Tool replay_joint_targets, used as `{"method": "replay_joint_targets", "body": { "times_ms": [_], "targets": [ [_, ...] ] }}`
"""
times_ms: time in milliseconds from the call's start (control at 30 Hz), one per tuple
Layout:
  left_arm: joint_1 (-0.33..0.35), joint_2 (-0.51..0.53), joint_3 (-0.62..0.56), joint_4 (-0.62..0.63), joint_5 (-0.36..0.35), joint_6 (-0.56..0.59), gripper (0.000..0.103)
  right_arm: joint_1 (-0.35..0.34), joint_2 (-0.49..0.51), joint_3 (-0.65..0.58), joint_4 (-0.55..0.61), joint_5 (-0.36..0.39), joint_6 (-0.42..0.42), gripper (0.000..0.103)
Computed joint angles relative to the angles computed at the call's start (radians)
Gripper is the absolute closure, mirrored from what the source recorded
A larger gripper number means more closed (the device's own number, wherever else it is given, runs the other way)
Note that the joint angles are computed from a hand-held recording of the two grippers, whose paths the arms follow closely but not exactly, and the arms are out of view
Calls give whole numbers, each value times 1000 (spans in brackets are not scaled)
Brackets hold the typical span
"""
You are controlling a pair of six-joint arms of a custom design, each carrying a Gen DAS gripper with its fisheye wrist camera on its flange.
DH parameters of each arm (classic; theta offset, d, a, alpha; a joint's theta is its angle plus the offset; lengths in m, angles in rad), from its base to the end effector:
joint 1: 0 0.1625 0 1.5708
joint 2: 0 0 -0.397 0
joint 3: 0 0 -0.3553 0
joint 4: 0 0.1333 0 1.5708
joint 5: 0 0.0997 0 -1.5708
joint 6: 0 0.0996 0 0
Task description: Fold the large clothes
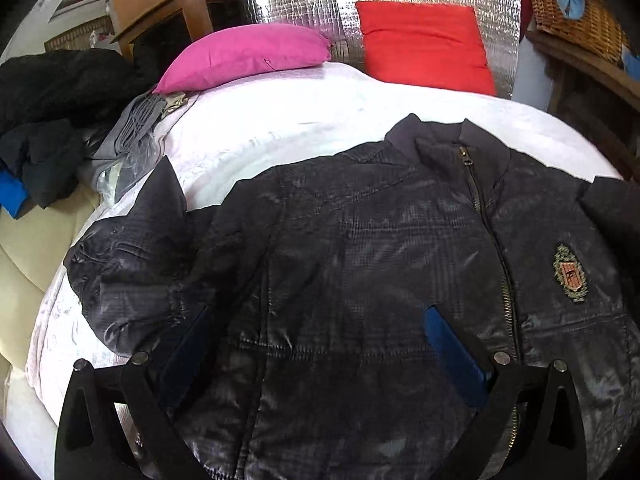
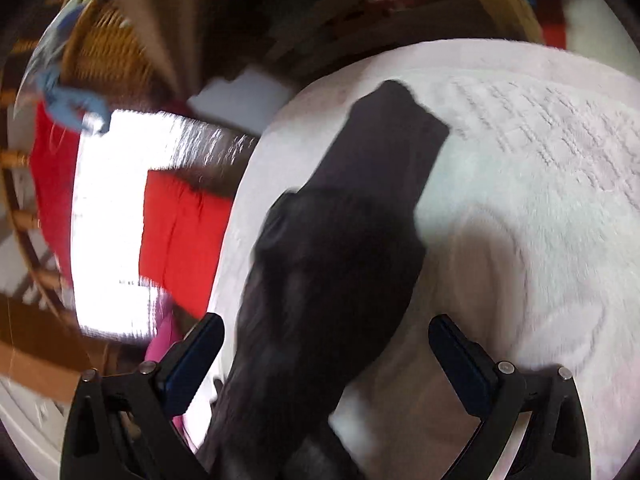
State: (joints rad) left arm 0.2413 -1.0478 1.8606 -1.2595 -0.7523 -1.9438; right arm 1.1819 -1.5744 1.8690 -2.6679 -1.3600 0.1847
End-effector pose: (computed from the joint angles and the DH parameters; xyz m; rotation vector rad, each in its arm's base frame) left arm -0.3627 -0.3014 0.1291 -0.0800 1.9742 -0.9039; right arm -0.0386 -0.5006 0.4603 0.6659 2.6984 -1.2018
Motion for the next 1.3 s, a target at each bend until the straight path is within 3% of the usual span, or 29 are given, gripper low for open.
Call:
{"method": "replay_joint_targets", "body": {
  "times_ms": [33, 100, 200, 267, 467, 600, 733, 900, 1033, 1067, 1133, 1167, 1200, 1300],
  "targets": [
    [4, 4, -2, 0, -1, -1, 0, -3, 7, 5, -35, 6, -1, 16],
    [11, 5, -2, -3, -2, -5, 0, 11, 22, -16, -15, -20, -40, 65],
    [16, 1, -4, 11, -1, -29, 0, 30, 35, 2, -51, -69, -67, 78],
    [14, -7, -6, 36, 4, -59, 0, 61, 18, 30, -111, -84, -95, 81],
    [2, -52, -13, 158, 7, -200, 0, 213, -80, 116, -184, -12, -217, 81],
    [-2, -109, -1, 229, -10, -298, 0, 337, -120, 188, -122, 10, -293, 81],
    [-2, -161, 20, 265, -39, -364, 0, 439, -107, 250, -27, -28, -287, 81],
    [-9, -185, 42, 238, -41, -360, 0, 485, -66, 339, 83, -68, -229, 79],
    [-23, -158, 43, 175, 6, -239, 0, 443, -97, 364, 254, -34, -202, 76],
    [-30, -143, 37, 168, 24, -209, 0, 428, -118, 364, 297, -26, -200, 70],
    [-47, -117, 27, 160, 50, -165, 0, 392, -178, 360, 377, 3, -211, 42],
    [-53, -109, 26, 140, 64, -136, 0, 370, -218, 365, 408, 39, -226, 18],
    [-58, -107, 31, 114, 73, -112, 0, 339, -266, 380, 421, 89, -247, 9],
    [-69, -113, 67, -43, 102, -12, 0, 282, -361, 393, 441, 162, -273, 9]
  ]
}}
